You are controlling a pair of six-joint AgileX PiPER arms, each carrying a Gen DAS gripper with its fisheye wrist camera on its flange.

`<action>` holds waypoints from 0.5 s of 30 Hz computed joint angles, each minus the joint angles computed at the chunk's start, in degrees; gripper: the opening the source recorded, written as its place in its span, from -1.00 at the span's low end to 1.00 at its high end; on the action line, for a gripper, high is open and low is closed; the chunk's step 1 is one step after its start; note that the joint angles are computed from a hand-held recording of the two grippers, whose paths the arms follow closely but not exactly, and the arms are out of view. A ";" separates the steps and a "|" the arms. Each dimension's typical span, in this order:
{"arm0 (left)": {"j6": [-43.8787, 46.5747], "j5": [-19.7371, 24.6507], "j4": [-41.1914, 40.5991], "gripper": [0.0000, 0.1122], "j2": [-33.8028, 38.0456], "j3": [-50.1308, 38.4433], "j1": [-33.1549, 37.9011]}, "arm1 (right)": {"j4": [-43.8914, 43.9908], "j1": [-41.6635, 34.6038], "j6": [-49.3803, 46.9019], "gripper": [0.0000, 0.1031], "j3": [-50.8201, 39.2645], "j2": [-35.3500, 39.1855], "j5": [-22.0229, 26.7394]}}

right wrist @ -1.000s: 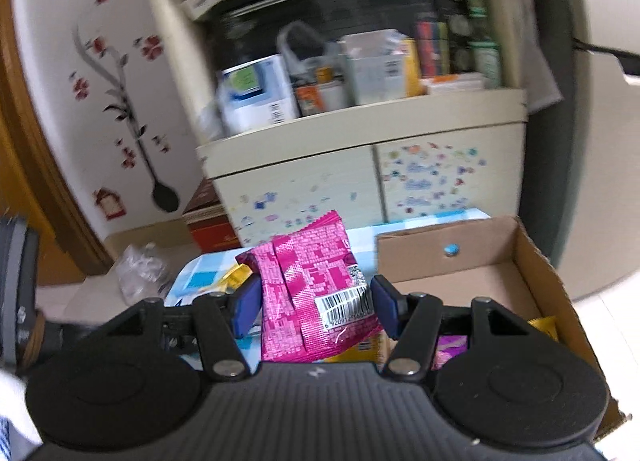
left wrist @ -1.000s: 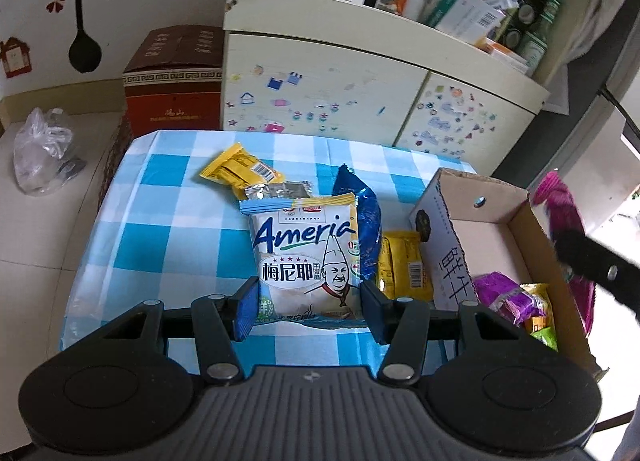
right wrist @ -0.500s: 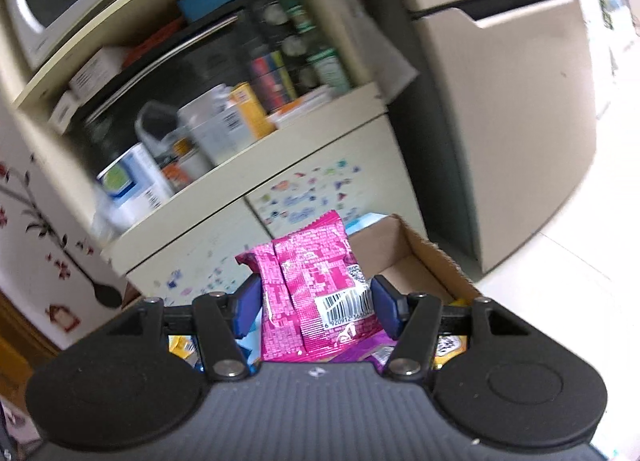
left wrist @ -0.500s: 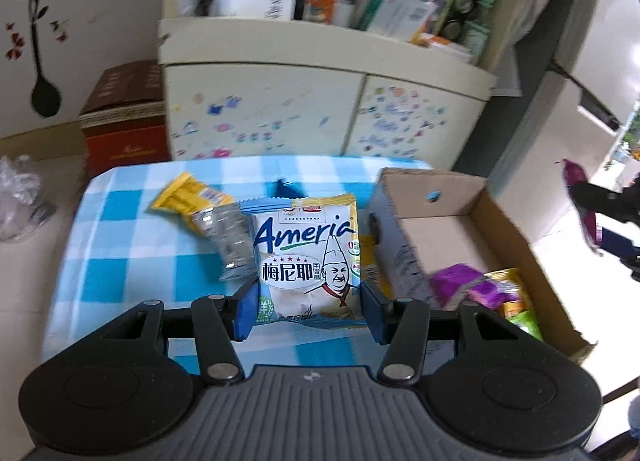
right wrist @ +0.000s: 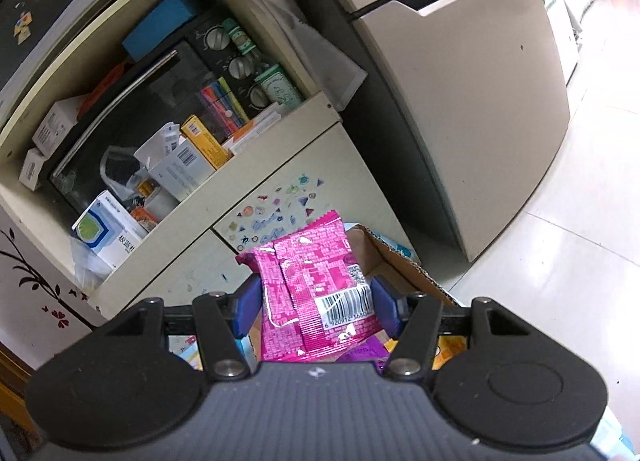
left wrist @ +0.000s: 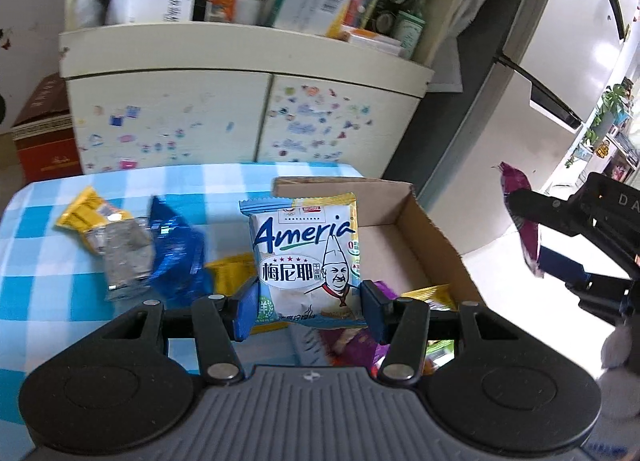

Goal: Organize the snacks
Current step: 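Open both tools to drop the Ameria and pink bags into the box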

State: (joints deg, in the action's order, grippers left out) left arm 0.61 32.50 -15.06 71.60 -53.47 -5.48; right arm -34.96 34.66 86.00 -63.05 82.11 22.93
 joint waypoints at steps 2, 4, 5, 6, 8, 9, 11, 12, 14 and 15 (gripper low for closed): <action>-1.96 -0.41 1.07 0.04 1.87 -1.25 -1.66 | 2.21 -0.89 -1.20 0.16 0.12 0.25 -0.73; -3.90 -0.88 2.39 0.04 3.57 -2.40 -3.40 | 5.12 -1.83 -2.92 0.16 0.38 0.42 -1.85; -5.49 -1.16 3.98 0.04 4.50 -3.11 -4.57 | 6.31 -2.20 -3.66 0.16 0.45 0.56 -2.32; -6.60 -1.44 5.24 0.04 5.17 -3.59 -5.49 | 7.16 -2.48 -4.13 0.16 0.41 0.75 -2.56; -8.69 -1.59 7.72 0.05 6.58 -4.82 -7.24 | 7.65 -2.79 -4.11 0.18 0.24 1.21 -2.71; -9.83 -1.48 8.91 0.05 7.30 -5.52 -7.96 | 7.89 -2.93 -3.99 0.20 0.27 1.36 -2.79; -13.08 -1.65 12.02 0.10 8.41 -6.49 -9.26 | 8.64 -3.28 -3.62 0.21 0.50 1.55 -3.34; -13.99 -1.80 12.93 0.21 8.79 -6.85 -9.59 | 8.95 -3.39 -3.45 0.25 0.58 1.59 -3.55; -14.99 -2.12 13.71 0.38 9.07 -7.23 -9.95 | 7.18 -3.18 -1.58 0.40 0.56 1.58 -3.37; -15.30 -2.27 13.78 0.43 8.91 -7.22 -9.94 | 5.78 -2.89 -0.34 0.51 0.48 1.59 -3.08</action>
State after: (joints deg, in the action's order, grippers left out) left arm -14.69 30.23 -1.29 80.51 -60.69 -15.42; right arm -29.18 31.77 85.66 -62.57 83.70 19.84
